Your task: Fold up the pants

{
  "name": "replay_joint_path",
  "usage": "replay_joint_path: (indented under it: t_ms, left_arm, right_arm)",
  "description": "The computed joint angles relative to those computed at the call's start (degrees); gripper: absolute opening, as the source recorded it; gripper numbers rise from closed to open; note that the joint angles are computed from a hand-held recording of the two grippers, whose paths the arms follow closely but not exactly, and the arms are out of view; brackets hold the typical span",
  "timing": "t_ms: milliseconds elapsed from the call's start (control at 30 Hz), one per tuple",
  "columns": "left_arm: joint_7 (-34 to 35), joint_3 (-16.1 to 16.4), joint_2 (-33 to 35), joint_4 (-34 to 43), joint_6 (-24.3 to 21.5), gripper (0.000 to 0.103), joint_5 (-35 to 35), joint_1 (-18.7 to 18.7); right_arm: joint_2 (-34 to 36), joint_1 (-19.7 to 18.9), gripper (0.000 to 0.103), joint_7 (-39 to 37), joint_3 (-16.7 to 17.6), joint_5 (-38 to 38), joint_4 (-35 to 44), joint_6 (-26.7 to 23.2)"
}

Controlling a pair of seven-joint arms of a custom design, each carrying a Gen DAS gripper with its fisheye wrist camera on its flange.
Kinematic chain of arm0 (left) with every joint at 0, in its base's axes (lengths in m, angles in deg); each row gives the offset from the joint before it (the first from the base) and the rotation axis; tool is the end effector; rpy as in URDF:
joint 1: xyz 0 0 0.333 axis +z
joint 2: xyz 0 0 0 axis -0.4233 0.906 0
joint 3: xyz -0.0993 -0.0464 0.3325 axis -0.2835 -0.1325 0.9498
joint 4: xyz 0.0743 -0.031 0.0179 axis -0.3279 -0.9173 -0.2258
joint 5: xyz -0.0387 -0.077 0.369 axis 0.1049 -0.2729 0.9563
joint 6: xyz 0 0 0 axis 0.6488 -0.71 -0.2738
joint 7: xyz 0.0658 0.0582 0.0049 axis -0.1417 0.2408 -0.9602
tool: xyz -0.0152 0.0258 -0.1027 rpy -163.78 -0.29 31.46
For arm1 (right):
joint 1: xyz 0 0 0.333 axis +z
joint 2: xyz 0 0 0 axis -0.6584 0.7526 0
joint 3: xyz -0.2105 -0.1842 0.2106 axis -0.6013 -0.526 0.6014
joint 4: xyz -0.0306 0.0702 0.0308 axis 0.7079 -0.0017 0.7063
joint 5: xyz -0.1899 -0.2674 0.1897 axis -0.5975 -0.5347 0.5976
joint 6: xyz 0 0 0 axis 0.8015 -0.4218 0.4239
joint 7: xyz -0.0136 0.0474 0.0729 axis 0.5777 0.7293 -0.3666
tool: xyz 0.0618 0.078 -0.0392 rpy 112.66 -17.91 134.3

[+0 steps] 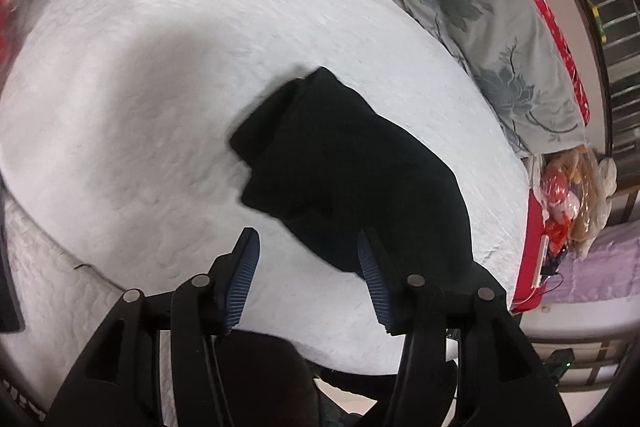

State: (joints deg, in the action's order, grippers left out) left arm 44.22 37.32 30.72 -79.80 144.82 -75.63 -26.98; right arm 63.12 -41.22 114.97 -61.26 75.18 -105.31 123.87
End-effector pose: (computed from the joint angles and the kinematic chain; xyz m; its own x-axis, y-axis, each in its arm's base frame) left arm 0.6401 -0.1128 0.5119 0.4790 -0.7486 0.4584 -0.7786 -0.6035 -0.1720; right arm 0.6391 0.0074 0.5259 -0.0161 -0.8421 -0.5390 -0.8557 0.2905 -0.4282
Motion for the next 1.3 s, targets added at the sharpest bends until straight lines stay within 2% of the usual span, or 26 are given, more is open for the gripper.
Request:
replay_joint_path:
  t_ms: [67, 167, 333, 700, 733, 767, 800, 833, 900, 967, 1000, 1067, 1100, 1200, 1300]
  left_arm:
    - [0.04, -0.31, 2.49, 2.70, -1.89, 0.050, -0.13, -0.22]
    - [-0.89, -0.23, 5.01, 5.36, -4.34, 0.050, 0.67, -0.52]
    - [-2.90, -0.17, 8.42, 8.83, -5.84, 0.050, 1.03, -0.49]
    - [-5.16, 0.24, 11.85, 13.44, -8.46, 0.048, 4.02, -1.09]
    - [-5.90, 0.47, 12.14, 13.91, -8.73, 0.045, 4.59, -1.28]
    - [-7.03, 0.95, 12.61, 14.87, -9.41, 0.034, 5.87, -1.75]
    - [-7.58, 1.25, 13.35, 16.30, -10.54, 0.025, 7.00, -1.97]
    - [-7.62, 1.26, 13.89, 17.36, -11.44, 0.022, 7.49, -1.85]
    - [-7.07, 1.03, 14.79, 19.35, -12.63, 0.007, 7.25, -0.96]
    - [-6.12, 0.27, 13.57, 18.34, -10.27, 0.006, 4.81, 0.57]
    - [-5.06, -0.28, 12.21, 16.60, -7.94, 0.006, 3.10, 1.43]
    - [-2.25, -1.08, 9.23, 12.52, -3.99, 0.006, 0.60, 2.54]
    - [-1.58, -0.92, 8.20, 10.90, -3.39, 0.006, 0.66, 2.44]
    - [-1.04, -0.31, 7.14, 7.56, -4.19, 0.006, 0.90, 2.19]
    - [-1.30, -0.49, 8.16, 6.59, -5.83, 0.006, -1.86, 2.93]
  right_arm:
    - [2.23, -1.26, 0.065, 0.24, 0.99, 6.79, 2.70, -4.71]
    - [6.69, -1.70, 0.065, 5.16, 1.99, 11.08, 6.97, -9.67]
    - [12.03, -2.40, 0.065, 14.23, 3.69, 16.42, 10.43, -12.01]
    - [14.20, -3.14, 0.064, 33.96, 4.60, 24.73, 7.44, -0.02]
    - [14.28, -2.90, 0.054, 34.19, 4.71, 24.21, 7.53, 0.73]
    - [14.49, -2.34, 0.045, 34.39, 4.50, 21.93, 8.08, 1.15]
    - [15.00, -2.23, 0.023, 33.38, 4.33, 19.13, 9.05, 0.54]
    - [15.66, -2.22, 0.007, 33.34, 4.44, 17.25, 10.26, -0.15]
    - [17.56, -1.97, 0.005, 34.42, 4.26, 12.84, 13.80, -1.01]
    - [18.02, -2.99, 0.004, 31.52, 5.87, 13.55, 15.73, 0.92]
    - [17.32, -4.30, 0.004, 26.37, 7.72, 16.63, 15.95, 2.55]
    - [15.94, -5.06, 0.003, 19.01, 8.82, 17.52, 16.57, 2.38]
    - [14.61, -5.28, 0.003, 16.41, 8.97, 18.32, 15.32, 2.34]
    - [11.47, -5.87, 0.003, 12.16, 8.17, 21.26, 9.77, -0.61]
    - [10.79, -4.65, 0.004, 15.23, 5.51, 18.62, 4.91, -3.43]
